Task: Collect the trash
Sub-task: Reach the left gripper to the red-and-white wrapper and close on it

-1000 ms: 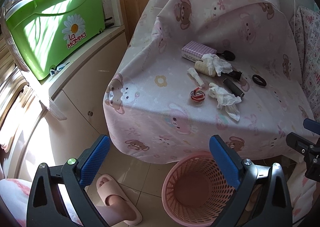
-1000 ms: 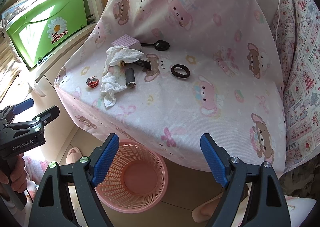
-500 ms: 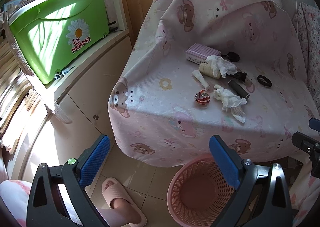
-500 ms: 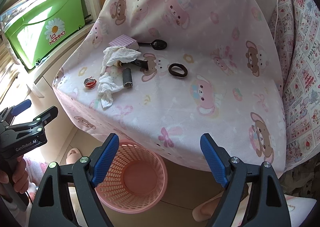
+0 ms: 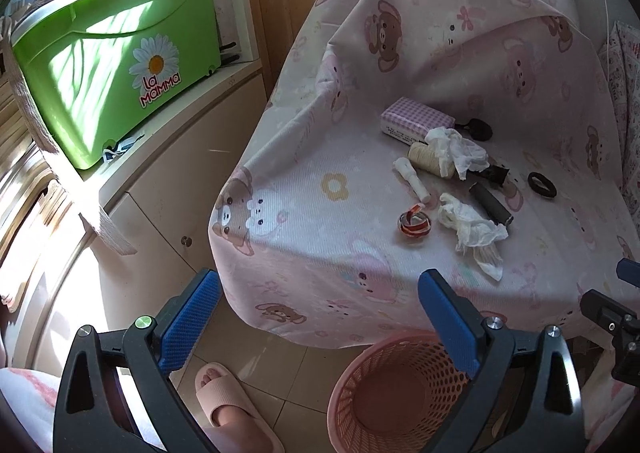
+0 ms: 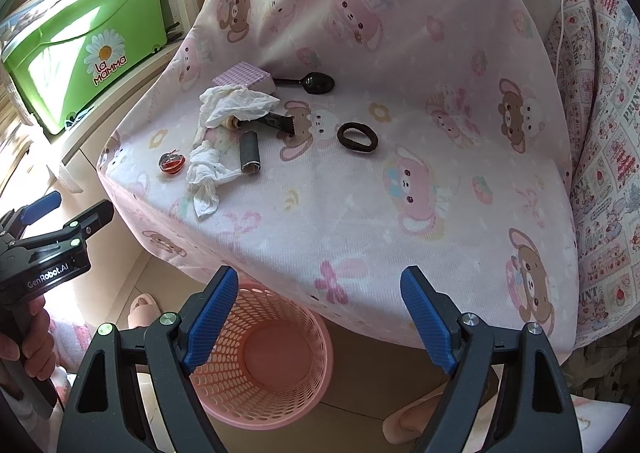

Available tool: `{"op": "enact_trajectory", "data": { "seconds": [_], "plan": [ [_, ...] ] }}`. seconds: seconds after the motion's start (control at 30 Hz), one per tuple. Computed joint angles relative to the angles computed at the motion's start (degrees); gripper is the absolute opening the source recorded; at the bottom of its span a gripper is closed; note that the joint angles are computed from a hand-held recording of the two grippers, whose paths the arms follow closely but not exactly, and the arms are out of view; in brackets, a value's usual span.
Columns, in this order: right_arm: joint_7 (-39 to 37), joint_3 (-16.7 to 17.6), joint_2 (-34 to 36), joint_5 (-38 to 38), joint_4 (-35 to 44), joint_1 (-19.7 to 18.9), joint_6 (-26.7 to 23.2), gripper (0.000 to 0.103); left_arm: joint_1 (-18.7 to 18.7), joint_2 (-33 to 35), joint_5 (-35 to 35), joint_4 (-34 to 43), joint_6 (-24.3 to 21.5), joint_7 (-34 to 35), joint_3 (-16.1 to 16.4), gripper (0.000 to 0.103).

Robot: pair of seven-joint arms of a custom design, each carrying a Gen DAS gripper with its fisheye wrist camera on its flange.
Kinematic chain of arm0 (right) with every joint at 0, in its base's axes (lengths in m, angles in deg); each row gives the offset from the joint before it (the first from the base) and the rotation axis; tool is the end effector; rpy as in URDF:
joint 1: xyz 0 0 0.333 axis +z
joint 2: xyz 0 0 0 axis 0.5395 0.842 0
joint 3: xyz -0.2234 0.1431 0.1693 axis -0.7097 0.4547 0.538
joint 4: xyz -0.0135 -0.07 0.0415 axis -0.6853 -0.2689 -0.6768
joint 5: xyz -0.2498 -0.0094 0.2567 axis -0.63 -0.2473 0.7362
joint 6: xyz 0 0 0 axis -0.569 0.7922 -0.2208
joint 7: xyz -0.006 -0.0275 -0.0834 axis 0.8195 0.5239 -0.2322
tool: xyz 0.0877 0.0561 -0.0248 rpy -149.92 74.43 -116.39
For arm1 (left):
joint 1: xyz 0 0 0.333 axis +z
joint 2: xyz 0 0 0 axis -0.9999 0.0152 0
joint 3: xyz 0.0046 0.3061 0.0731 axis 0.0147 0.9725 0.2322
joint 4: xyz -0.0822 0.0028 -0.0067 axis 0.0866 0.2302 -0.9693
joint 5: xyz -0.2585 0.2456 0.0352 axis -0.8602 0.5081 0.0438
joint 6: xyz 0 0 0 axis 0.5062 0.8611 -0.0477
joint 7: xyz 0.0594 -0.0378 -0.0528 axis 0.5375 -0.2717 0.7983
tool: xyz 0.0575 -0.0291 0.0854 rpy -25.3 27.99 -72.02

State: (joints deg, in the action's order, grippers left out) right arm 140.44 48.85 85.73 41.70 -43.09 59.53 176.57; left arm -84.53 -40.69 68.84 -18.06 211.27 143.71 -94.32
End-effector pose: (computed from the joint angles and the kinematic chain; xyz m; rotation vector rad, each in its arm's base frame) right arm 0.6431 0.2768 0.4471 -1.6454 2.0860 -0.6663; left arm 0.7386 -0.0222 0.4511 -1.5203 2.0501 -0.7311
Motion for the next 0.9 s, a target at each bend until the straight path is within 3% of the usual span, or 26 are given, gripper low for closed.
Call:
{"op": "enact_trajectory", "data": {
  "seconds": [0.07, 0.13, 0.17, 0.23, 0.33, 0.6, 0.73, 0.9],
  "plan": [
    [-1.0, 0.1, 1.5, 1.0, 2.4, -0.8, 0.1, 0.085, 0.3, 3.9, -1.4, 7.8, -5.3, 0.4, -1.6, 0.091],
    [-1.6, 0.1, 2.7, 2.2, 4.2, -1.6, 0.9, 0.085, 0.2, 7.0, -2.4, 13.9, -9.1, 1.0, -2.4, 0.076],
    [-1.7, -0.1, 3.4, 2.6, 5.2, -1.7, 1.2, 0.083, 0.4, 7.7, -3.1, 15.3, -9.9, 1.8, -3.0, 0.073],
    [-2.0, -0.7, 4.3, 2.9, 6.5, -1.7, 1.6, 0.079, 1.0, 9.2, -4.7, 17.9, -12.3, 3.6, -4.2, 0.057],
    [-2.3, -1.8, 5.1, 1.8, 7.7, -0.9, 1.4, 0.075, 1.0, 13.1, -6.8, 25.0, -19.9, 5.0, -5.1, 0.040],
    [-3.1, -1.5, 5.9, 3.2, 8.0, -1.7, 3.2, 0.071, 1.0, 14.6, -9.5, 26.3, -23.0, 10.4, -6.1, 0.039],
    [-4.1, -1.8, 6.7, 3.9, 9.2, -1.5, 2.2, 0.069, -0.4, 12.7, -8.8, 21.8, -18.8, 12.4, -4.7, 0.039],
    [-5.6, -1.4, 7.4, 5.4, 10.2, -1.9, 2.9, 0.064, -0.5, 15.1, -10.1, 25.2, -18.7, 11.6, -5.5, 0.039]
  ]
}}
